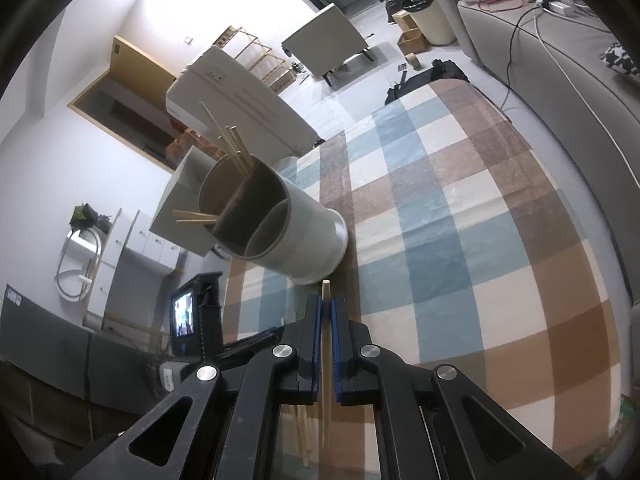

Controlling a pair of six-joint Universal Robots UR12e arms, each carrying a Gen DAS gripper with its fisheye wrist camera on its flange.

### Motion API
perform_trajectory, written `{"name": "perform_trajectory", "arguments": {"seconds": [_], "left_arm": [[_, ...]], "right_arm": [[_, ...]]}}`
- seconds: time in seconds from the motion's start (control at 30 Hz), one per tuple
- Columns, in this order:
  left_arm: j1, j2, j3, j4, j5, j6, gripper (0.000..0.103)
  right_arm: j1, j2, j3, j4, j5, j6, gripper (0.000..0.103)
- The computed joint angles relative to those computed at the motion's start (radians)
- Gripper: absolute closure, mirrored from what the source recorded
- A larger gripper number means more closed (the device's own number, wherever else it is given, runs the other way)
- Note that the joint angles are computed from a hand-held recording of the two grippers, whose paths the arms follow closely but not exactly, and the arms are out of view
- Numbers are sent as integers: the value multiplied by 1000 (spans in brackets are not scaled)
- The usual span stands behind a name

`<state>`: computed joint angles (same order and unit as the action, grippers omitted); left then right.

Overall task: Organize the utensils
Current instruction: 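Close the left gripper on a wooden stick from the table, then raise both held sticks above the white holder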

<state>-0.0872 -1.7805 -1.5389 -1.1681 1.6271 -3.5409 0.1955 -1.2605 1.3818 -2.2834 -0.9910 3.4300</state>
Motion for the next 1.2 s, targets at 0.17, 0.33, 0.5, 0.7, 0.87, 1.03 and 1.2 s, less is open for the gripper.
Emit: {"name": "perform_trajectory", "arguments": {"seconds": [0.17, 0.33, 0.5, 0.7, 0.87, 1.03, 1.2], "left_arm": [[16, 19, -21, 11, -20, -42, 102], [33, 49, -55, 86, -31, -73, 102], [23, 80, -78, 173, -25, -49, 102], [6, 128, -108, 281, -20, -12, 102], [20, 155, -130, 312, -27, 18, 102], [21, 164, -126, 301, -15, 55, 103], [23, 182, -125, 291, -26, 65, 103]], "right_arm": [[5, -4, -1, -13, -9, -13, 99], [10, -4, -6, -25, -15, -16, 99], [17, -2, -12, -27, -30, -36, 99], [32, -4, -15, -60, -46, -84, 99], [45, -5, -15, -83, -57, -127, 99], [65, -7, -13, -104, -95, -179, 99], [79, -8, -9, -116, -118, -193, 99]]}}
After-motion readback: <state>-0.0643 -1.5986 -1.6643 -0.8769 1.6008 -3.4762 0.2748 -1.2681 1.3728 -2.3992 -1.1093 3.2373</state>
